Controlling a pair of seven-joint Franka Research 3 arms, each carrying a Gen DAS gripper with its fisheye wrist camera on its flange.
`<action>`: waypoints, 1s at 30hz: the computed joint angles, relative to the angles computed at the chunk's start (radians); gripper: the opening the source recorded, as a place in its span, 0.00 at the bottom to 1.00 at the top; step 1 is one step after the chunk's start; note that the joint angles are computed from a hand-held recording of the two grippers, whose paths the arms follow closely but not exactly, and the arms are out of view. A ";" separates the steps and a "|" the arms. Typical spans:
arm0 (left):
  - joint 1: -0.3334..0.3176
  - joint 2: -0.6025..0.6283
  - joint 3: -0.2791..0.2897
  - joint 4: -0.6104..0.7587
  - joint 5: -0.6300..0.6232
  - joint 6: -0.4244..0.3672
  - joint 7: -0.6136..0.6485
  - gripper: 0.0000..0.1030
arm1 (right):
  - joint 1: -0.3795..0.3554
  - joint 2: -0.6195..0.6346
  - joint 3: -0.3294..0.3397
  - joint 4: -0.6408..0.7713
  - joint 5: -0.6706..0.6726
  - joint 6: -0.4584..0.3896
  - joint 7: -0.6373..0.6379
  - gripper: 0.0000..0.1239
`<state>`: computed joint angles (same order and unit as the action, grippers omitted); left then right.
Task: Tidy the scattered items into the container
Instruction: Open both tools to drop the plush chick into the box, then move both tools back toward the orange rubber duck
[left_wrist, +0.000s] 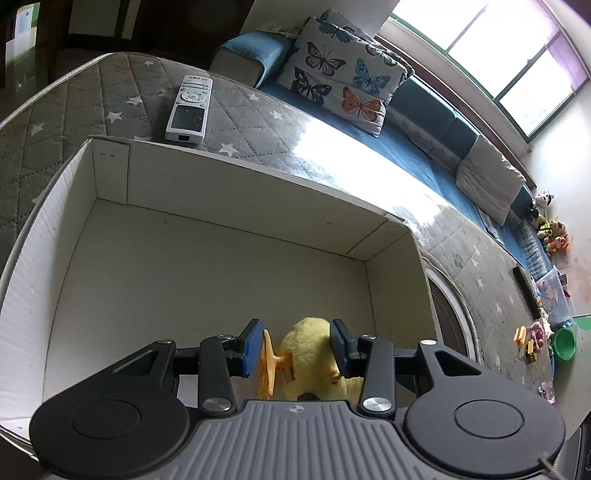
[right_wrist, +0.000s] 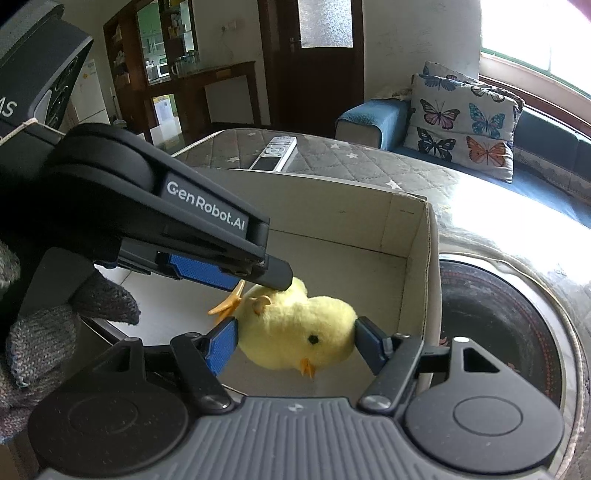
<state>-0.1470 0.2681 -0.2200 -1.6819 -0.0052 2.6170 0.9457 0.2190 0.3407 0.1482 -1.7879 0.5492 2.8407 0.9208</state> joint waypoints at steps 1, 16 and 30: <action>0.000 0.001 0.000 0.001 0.001 -0.002 -0.001 0.41 | 0.000 0.000 0.001 -0.001 0.002 0.000 0.000 0.57; -0.018 -0.052 0.008 -0.039 0.058 0.042 -0.031 0.41 | -0.023 -0.074 0.019 -0.070 0.096 0.041 -0.074 0.58; -0.055 -0.204 -0.004 -0.195 0.092 0.119 -0.039 0.41 | 0.006 -0.289 -0.007 -0.280 0.424 0.105 -0.361 0.66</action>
